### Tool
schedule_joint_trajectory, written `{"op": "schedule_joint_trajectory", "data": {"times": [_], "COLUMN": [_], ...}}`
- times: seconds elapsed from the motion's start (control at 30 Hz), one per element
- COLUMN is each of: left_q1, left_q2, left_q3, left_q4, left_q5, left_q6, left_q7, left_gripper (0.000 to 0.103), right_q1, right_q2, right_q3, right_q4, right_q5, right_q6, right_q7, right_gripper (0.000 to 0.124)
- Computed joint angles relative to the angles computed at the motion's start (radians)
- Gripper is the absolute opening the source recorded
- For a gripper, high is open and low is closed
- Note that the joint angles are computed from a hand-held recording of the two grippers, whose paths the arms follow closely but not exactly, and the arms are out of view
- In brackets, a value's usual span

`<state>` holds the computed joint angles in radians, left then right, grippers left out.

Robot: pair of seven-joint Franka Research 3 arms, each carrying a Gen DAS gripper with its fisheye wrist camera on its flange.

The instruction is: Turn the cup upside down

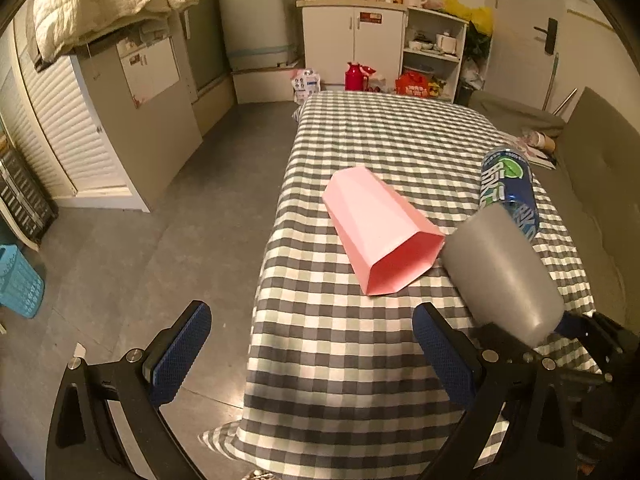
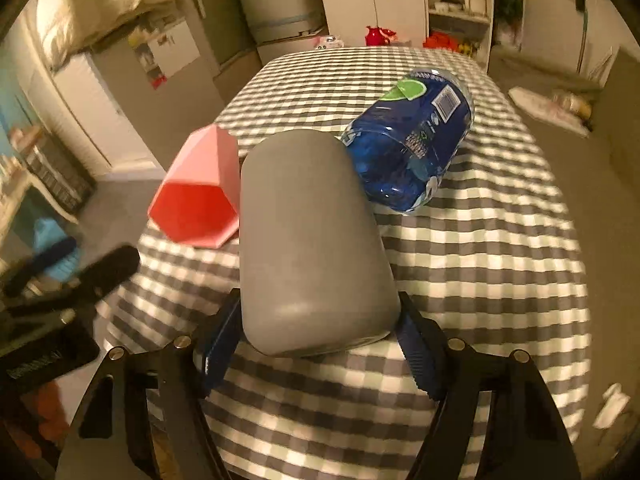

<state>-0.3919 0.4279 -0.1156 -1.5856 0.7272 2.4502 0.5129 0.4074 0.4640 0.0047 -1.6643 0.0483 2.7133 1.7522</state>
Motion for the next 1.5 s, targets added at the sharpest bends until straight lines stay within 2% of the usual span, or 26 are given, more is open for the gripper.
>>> {"op": "schedule_joint_trajectory", "data": {"times": [0.13,0.27,0.37,0.4,0.43,0.5,0.6,0.63,0.73,0.83,0.97,1.07,1.17,1.33,1.37,1.4,1.43,1.5], "left_q1": [-0.015,-0.017,-0.018,-0.018,-0.018,-0.016,-0.014,-0.013,-0.008,-0.015,-0.043,-0.066,-0.101,-0.106,-0.106,-0.104,-0.093,-0.105], "left_q2": [-0.022,-0.029,-0.048,-0.052,-0.058,-0.072,-0.078,-0.078,-0.055,-0.006,0.083,0.15,0.192,0.229,0.236,0.241,0.241,0.235], "left_q3": [0.009,-0.001,-0.006,-0.006,-0.007,-0.009,-0.015,-0.019,-0.038,-0.065,-0.082,-0.085,-0.06,-0.048,-0.048,-0.052,-0.065,-0.058], "left_q4": [-0.025,-0.03,-0.051,-0.056,-0.061,-0.07,-0.063,-0.06,-0.037,0.009,0.109,0.188,0.236,0.254,0.261,0.264,0.257,0.258], "left_q5": [0.042,0.052,0.067,0.073,0.078,0.084,0.085,0.079,0.032,-0.05,-0.149,-0.208,-0.225,-0.274,-0.281,-0.288,-0.302,-0.287], "left_q6": [-0.006,-0.016,-0.001,0.005,0.011,0.019,0.033,0.045,0.087,0.114,0.096,0.075,0.052,0.04,0.023,0.016,0.03,0.015], "left_q7": [-0.046,-0.04,-0.052,-0.057,-0.062,-0.076,-0.104,-0.111,-0.093,-0.032,0.066,0.122,0.136,0.135,0.145,0.16,0.187,0.22], "left_gripper": [0.103,0.103,0.103,0.103,0.103,0.103,0.103,0.103,0.103,0.103,0.103,0.102,0.102,0.101,0.099,0.085,0.075,0.075], "right_q1": [0.072,0.069,0.041,0.055,0.069,0.074,0.103,0.124,0.138,0.093,0.02,-0.026,-0.07,-0.132,-0.144,-0.156,-0.166,-0.179], "right_q2": [-0.058,-0.089,-0.107,-0.132,-0.155,-0.21,-0.304,-0.337,-0.405,-0.45,-0.487,-0.493,-0.479,-0.45,-0.444,-0.438,-0.429,-0.42], "right_q3": [-0.062,-0.045,-0.016,-0.029,-0.045,-0.06,-0.124,-0.168,-0.239,-0.237,-0.213,-0.187,-0.16,-0.103,-0.09,-0.076,-0.061,-0.043], "right_q4": [-0.089,-0.14,-0.16,-0.193,-0.222,-0.291,-0.397,-0.429,-0.464,-0.491,-0.534,-0.557,-0.561,-0.56,-0.56,-0.559,-0.553,-0.546], "right_q5": [-0.096,-0.127,-0.099,-0.118,-0.147,-0.196,-0.373,-0.495,-0.825,-0.973,-1.041,-1.046,-1.023,-0.961,-0.939,-0.923,-0.903,-0.891], "right_q6": [0.025,0.04,0.05,0.07,0.086,0.149,0.237,0.261,0.255,0.236,0.229,0.235,0.246,0.264,0.268,0.268,0.266,0.261], "right_q7": [0.138,0.164,0.149,0.178,0.21,0.245,0.388,0.497,0.799,0.928,1.03,1.054,1.045,0.99,0.969,0.955,0.938,0.924], "right_gripper": [0.072,0.072,0.074,0.076,0.083,0.085,0.085,0.085,0.086,0.087,0.087,0.087,0.087,0.087,0.087,0.087,0.087,0.087]}}
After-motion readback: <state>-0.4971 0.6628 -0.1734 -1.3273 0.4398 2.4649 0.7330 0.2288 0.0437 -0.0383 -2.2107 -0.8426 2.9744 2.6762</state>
